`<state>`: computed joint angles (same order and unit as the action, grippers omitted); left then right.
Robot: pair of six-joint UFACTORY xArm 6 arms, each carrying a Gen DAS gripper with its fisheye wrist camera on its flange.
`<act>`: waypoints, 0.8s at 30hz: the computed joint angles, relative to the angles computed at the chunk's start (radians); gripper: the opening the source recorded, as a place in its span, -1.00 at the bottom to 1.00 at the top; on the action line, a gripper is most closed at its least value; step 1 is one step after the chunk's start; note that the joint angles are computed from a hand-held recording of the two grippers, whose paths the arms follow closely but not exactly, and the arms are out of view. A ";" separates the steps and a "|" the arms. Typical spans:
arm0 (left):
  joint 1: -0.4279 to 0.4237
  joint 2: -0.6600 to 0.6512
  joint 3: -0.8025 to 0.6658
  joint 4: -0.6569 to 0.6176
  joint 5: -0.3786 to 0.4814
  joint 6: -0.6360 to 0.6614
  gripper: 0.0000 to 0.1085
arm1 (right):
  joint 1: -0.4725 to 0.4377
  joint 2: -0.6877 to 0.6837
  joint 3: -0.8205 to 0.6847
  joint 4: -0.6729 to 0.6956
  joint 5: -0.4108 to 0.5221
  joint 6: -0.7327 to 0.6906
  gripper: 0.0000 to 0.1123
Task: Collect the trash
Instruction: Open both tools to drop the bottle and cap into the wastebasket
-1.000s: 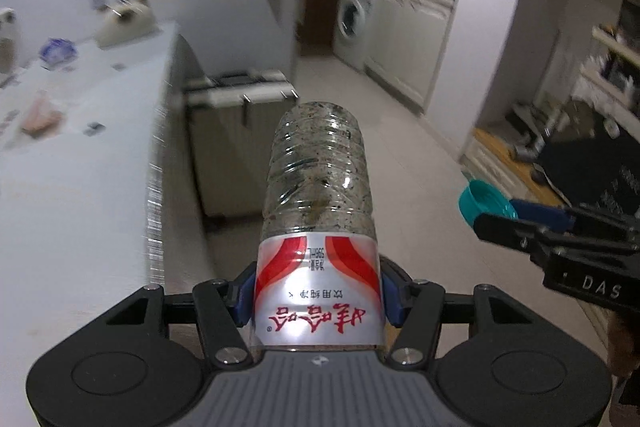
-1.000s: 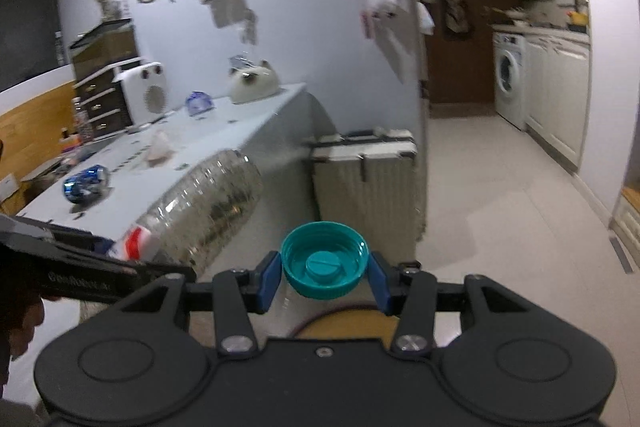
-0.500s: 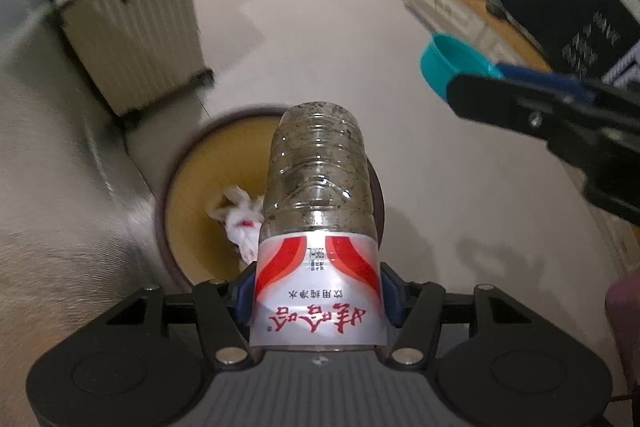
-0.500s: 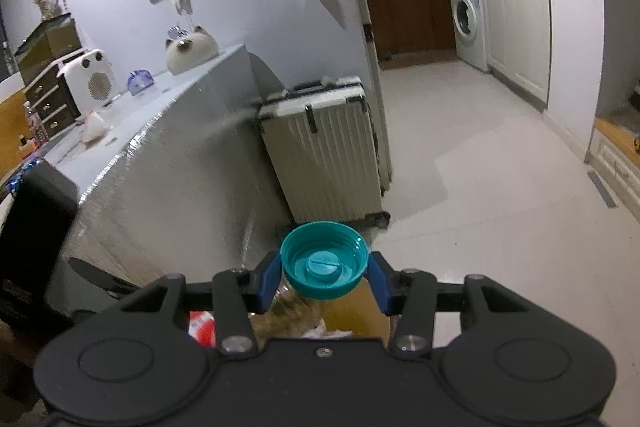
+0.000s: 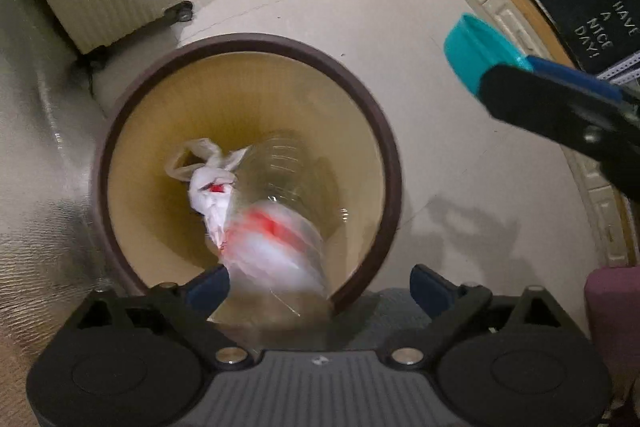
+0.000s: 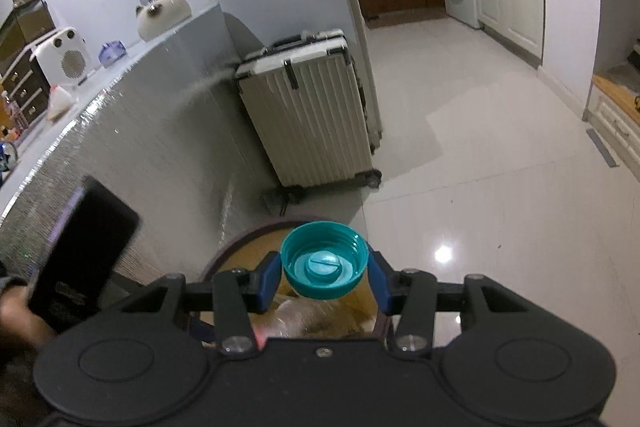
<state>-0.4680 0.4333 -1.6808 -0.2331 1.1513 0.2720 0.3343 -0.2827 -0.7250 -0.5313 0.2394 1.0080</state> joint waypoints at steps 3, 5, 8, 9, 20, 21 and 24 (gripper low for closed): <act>0.000 0.002 -0.008 -0.005 0.009 -0.030 0.79 | 0.004 0.032 -0.007 0.050 -0.002 -0.043 -0.14; 0.002 -0.012 0.002 -0.002 0.001 -0.038 0.79 | 0.008 0.054 -0.012 0.085 0.003 -0.079 -0.14; 0.003 -0.043 0.032 0.028 -0.027 -0.053 0.79 | 0.016 0.089 -0.029 0.134 0.017 -0.126 -0.14; 0.005 -0.060 0.051 0.037 -0.038 -0.056 0.79 | 0.020 0.094 -0.032 0.152 0.024 -0.145 -0.14; 0.029 -0.170 0.198 0.129 -0.142 -0.196 0.90 | 0.048 0.206 -0.110 0.365 0.093 -0.336 0.04; 0.030 -0.175 0.204 0.130 -0.144 -0.204 0.90 | 0.051 0.212 -0.118 0.339 0.109 -0.318 0.07; 0.029 -0.185 0.220 0.142 -0.150 -0.224 0.90 | 0.058 0.220 -0.137 0.322 0.150 -0.319 0.07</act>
